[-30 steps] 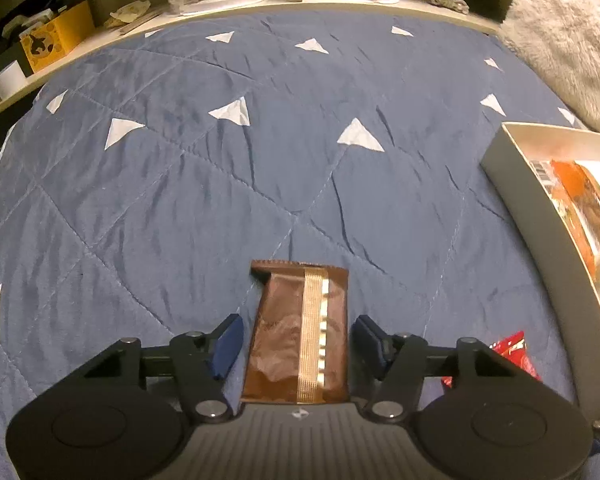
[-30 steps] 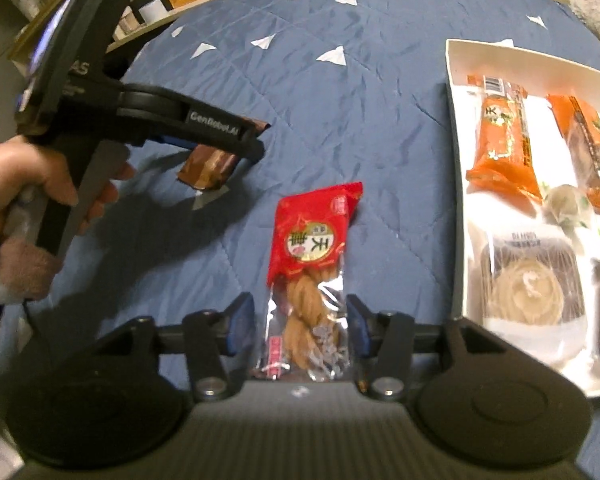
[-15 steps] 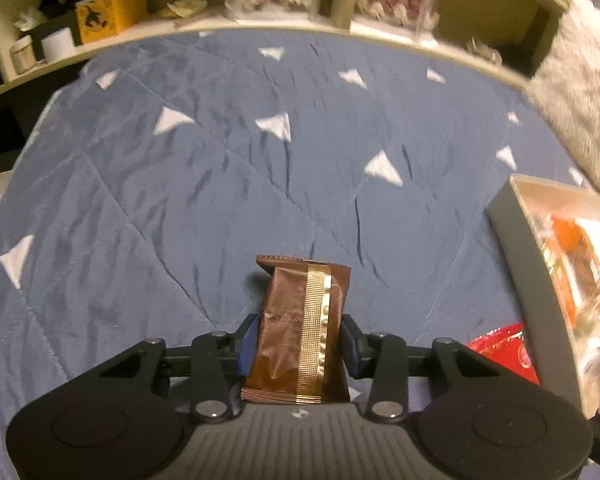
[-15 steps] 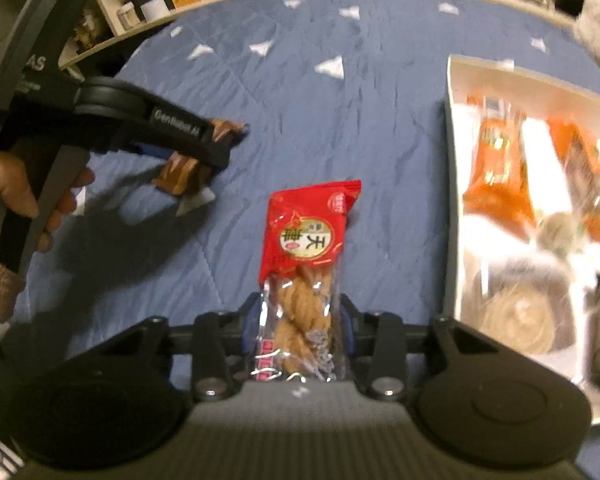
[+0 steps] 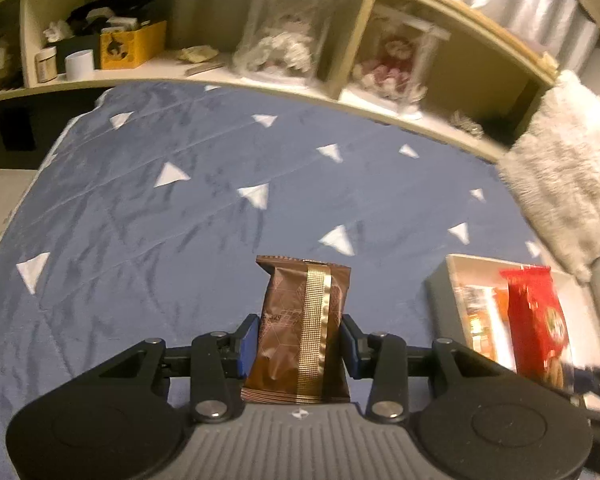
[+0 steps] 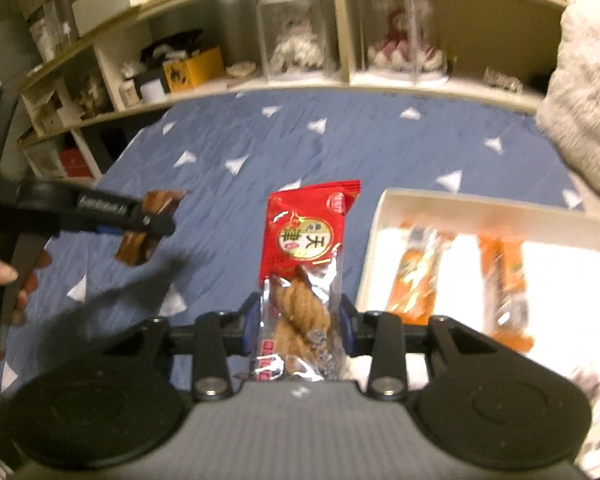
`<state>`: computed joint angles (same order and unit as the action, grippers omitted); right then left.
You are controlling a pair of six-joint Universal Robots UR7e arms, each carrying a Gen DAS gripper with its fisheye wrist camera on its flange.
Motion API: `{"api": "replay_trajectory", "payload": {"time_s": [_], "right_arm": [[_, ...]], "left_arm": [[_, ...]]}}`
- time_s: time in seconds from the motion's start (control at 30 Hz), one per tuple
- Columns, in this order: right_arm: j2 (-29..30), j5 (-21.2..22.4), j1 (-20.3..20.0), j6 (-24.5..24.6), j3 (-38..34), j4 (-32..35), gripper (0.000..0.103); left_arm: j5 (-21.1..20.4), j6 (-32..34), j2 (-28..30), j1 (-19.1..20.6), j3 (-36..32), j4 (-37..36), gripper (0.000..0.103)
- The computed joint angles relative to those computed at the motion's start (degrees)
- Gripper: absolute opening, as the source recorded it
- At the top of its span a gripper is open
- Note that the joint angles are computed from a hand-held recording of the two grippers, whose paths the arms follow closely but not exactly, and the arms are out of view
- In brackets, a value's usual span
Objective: Organize snacks
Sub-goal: 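Carry the brown bar and red pack over the white tray with both tools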
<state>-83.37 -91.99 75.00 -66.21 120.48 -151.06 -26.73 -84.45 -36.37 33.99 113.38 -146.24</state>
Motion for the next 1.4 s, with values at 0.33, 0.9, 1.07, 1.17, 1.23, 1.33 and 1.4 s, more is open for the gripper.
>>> {"api": "replay_trajectory", "payload": {"time_s": [0.33, 0.9, 1.07, 1.17, 1.23, 1.33, 1.4], "right_arm": [[2.9, 2.8, -2.0, -1.6, -11.6, 4.4, 0.044], [10.8, 2.3, -7.7, 3.6, -29.1, 10.2, 0.046], [13.9, 0.1, -8.6, 5.5, -32.9, 9.8, 0.046], [15.1, -1.2, -8.9, 5.9, -34.2, 9.3, 0.046], [15.8, -1.6, -8.9, 5.8, -34.8, 9.5, 0.046], [16.7, -2.2, -8.9, 4.8, -35.5, 9.2, 0.046], [17.2, -2.4, -9.0, 4.8, -36.0, 9.4, 0.046]], "left_arm": [[-0.8, 13.7, 8.0, 0.2, -11.2, -9.7, 0.044], [-11.6, 29.1, 27.2, 5.2, -41.0, -16.9, 0.044], [-15.9, 31.9, 32.6, 7.2, -50.2, -16.9, 0.044], [-18.2, 33.0, 35.7, 8.2, -55.5, -16.4, 0.044], [-19.5, 32.9, 37.5, 9.0, -58.3, -16.8, 0.044], [-21.2, 31.5, 39.1, 9.9, -61.2, -16.1, 0.044], [-21.9, 30.5, 39.9, 10.4, -62.6, -15.1, 0.044]]}}
